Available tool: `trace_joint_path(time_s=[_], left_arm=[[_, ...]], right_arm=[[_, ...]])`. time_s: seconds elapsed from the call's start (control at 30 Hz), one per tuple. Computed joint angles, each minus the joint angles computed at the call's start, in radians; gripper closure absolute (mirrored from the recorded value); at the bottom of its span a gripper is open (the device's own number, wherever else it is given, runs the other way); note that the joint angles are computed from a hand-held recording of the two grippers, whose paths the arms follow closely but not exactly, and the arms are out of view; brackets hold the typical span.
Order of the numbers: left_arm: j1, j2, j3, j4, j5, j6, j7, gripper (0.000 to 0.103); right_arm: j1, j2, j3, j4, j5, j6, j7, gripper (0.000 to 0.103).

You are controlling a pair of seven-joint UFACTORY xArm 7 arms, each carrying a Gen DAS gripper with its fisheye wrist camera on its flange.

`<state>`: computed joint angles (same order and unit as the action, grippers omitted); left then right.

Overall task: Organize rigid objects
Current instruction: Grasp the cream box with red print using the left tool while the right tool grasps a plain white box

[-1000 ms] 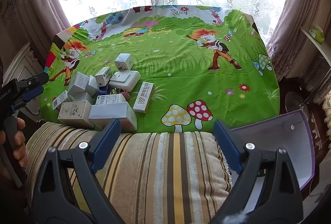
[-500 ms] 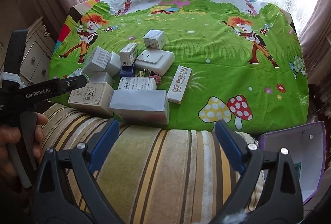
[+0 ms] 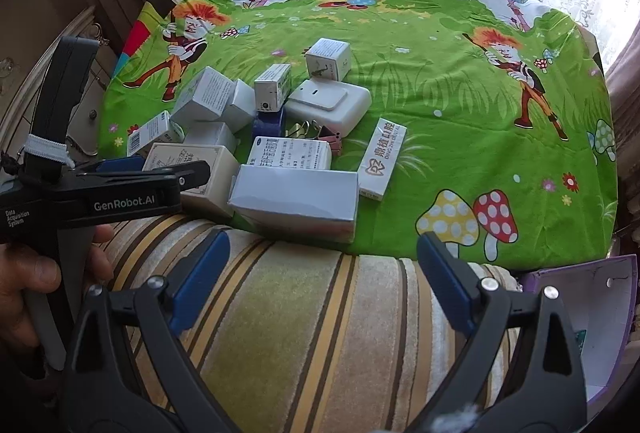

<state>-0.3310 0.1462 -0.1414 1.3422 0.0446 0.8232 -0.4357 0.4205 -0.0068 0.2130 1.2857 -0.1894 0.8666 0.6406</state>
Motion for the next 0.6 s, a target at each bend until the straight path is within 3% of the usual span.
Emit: trace_joint_path(time_s=[0.27,0.6], left_arm=[[-0.002,0.029,-0.001,0.024,-0.010,0.030,0.014,0.003],[0.003,0.017,0.001,-0.004,-0.030,-0.011,0.030,0.004]], right_arm=[[0.006,0.027,-0.001,0.024,0.012,0.014,-0.019,0.007],[0.022,0.061,-0.004,0.056,0.007,0.032,-0.025,0.007]])
